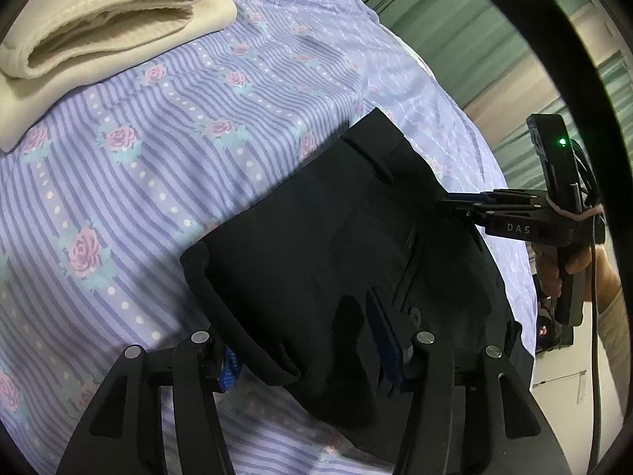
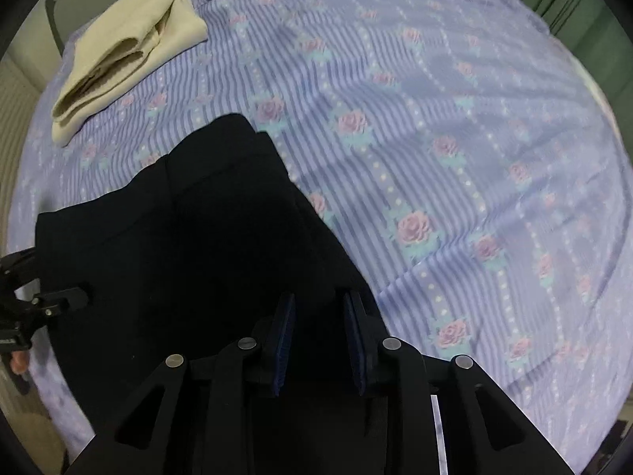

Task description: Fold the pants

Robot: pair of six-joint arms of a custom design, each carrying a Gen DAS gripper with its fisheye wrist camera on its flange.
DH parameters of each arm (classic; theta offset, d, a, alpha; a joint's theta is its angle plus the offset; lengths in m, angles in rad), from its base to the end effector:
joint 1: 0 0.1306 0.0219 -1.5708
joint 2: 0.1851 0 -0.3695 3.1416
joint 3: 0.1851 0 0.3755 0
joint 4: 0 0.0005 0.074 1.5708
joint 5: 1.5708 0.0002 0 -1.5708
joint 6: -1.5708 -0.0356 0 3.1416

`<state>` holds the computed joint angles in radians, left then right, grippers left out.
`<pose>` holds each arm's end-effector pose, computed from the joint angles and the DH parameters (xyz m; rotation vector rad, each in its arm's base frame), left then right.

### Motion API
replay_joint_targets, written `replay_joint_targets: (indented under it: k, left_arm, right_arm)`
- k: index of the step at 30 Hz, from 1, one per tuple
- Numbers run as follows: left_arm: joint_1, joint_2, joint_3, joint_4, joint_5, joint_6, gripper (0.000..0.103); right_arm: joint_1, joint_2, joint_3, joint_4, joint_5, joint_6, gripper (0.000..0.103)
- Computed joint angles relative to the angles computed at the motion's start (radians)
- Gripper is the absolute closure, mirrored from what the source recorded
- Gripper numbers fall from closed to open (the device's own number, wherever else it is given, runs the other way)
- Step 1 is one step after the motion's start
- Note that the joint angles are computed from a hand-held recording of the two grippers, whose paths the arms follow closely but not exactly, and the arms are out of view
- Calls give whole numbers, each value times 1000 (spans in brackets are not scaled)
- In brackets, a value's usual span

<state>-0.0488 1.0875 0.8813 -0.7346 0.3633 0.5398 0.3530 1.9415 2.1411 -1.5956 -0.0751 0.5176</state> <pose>0.3429 -0.0299 0.3201 -0.4730 2.5175 -0.6912 0.5658 0.2108 0.4111 -1.2570 2.6798 0.0895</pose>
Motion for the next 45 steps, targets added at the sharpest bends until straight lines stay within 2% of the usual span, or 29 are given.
replay_joint_targets:
  k: [5, 7, 13, 15, 16, 18, 20, 25, 30, 33, 34, 36, 38, 39, 42, 45]
  left_arm:
    - [-17, 24, 21, -5, -9, -7, 46]
    - [-20, 30, 26, -5, -10, -16, 46]
    - [-20, 44, 27, 10, -7, -9, 45]
    - [-16, 50, 29, 13, 1, -10, 45]
    - [-14, 50, 30, 11, 5, -15, 45]
    - [-6, 46, 30, 7, 8, -30, 49]
    - [1, 35, 26, 5, 7, -37, 52]
    - [9, 31, 21, 19, 13, -19, 52]
    - [-6, 46, 22, 36, -19, -28, 50]
    - [-1, 49, 21, 41, -10, -20, 49]
    - [2, 50, 22, 40, -4, -17, 49]
    - [12, 45, 13, 50, 26, 2, 47]
    - [29, 34, -3, 70, 63, 36, 45]
    - [34, 28, -12, 83, 75, 55, 44]
    - [38, 14, -39, 128, 86, 110, 42]
    - [26, 16, -48, 149, 62, 121, 38]
  right_arm:
    - [8, 37, 38, -35, 18, 24, 77]
    - [2, 50, 55, -47, 0, 28, 77]
    - [-13, 91, 86, -59, -46, -44, 74]
    - [-19, 87, 77, -61, -66, -72, 79]
    - [-21, 82, 72, -61, -76, -83, 87]
    - [-11, 50, 33, -23, -47, -83, 98]
    - [2, 1, -14, 29, -17, -74, 100]
    - [1, -40, -29, 115, 22, -87, 101]
    - [18, -18, -46, 180, 149, -121, 101]
    - [45, -41, -125, 256, 211, -133, 100]
    - [46, -55, -148, 282, 216, -136, 98]
    - [41, -82, -169, 292, 206, -178, 85]
    - [38, -128, -194, 303, 202, -285, 44]
    - [32, -163, -224, 336, 192, -325, 38]
    - [18, -301, -368, 461, 210, -417, 35]
    - [7, -384, -469, 486, 218, -489, 35]
